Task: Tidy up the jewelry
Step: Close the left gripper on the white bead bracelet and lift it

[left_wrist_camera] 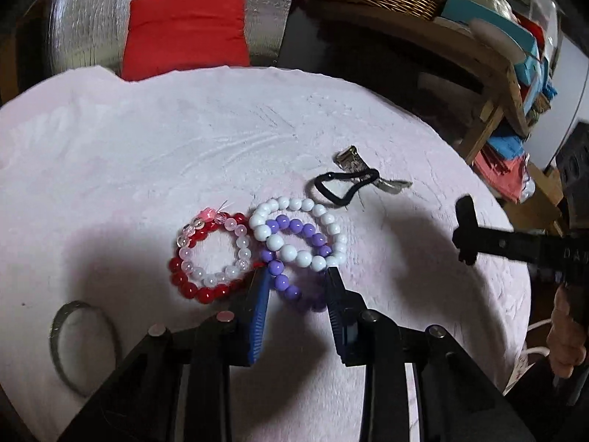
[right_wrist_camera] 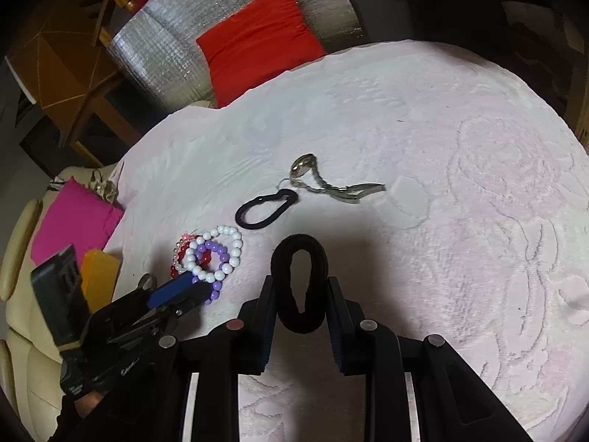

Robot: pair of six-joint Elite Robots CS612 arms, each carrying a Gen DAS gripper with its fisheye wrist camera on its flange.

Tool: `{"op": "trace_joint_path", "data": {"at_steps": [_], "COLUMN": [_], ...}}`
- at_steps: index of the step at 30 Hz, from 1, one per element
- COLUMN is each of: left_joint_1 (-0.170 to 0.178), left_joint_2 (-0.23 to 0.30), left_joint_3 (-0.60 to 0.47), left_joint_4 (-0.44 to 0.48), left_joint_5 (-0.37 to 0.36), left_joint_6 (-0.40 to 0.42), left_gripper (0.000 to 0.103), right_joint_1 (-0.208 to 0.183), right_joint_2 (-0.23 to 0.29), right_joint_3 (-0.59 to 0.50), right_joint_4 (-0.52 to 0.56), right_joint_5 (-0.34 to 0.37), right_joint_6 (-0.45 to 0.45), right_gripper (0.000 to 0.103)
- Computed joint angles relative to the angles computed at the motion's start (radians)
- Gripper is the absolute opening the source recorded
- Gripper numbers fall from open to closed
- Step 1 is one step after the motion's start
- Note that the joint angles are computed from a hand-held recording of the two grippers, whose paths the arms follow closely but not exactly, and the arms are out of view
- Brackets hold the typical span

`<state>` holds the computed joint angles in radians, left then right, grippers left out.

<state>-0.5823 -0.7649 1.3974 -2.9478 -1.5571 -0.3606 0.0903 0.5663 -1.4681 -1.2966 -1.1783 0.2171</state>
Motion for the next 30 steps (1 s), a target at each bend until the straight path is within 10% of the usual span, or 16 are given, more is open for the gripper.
{"op": "trace_joint_path", "data": {"at_steps": [13, 21, 30], "left_joint_1": [0.006, 0.002, 0.052], "left_joint_2": [0.007, 0.015, 0.072], "left_joint_3": [-0.006, -0.019, -0.092], "left_joint_4": [0.003, -0.009, -0.051], "left_joint_5": [-0.167, -0.171, -0.353], "left_joint_6": [0.064, 0.039, -0.232], "left_gripper": [0.034, 0.065, 0.065], "right_joint_1": [-0.001, -0.002, -0.011], "right_joint_2": [0.000, 0.002, 0.009], "right_joint_3": [0.004, -0.001, -0.020], "right_joint_4": [-0.015, -0.025, -0.038], "right_joint_5": [-0.011, -0.018, -0.007], "right_joint_6": [0.032, 0.053, 0.067], "right_gripper": [0.028, 0.028, 0.028]}}
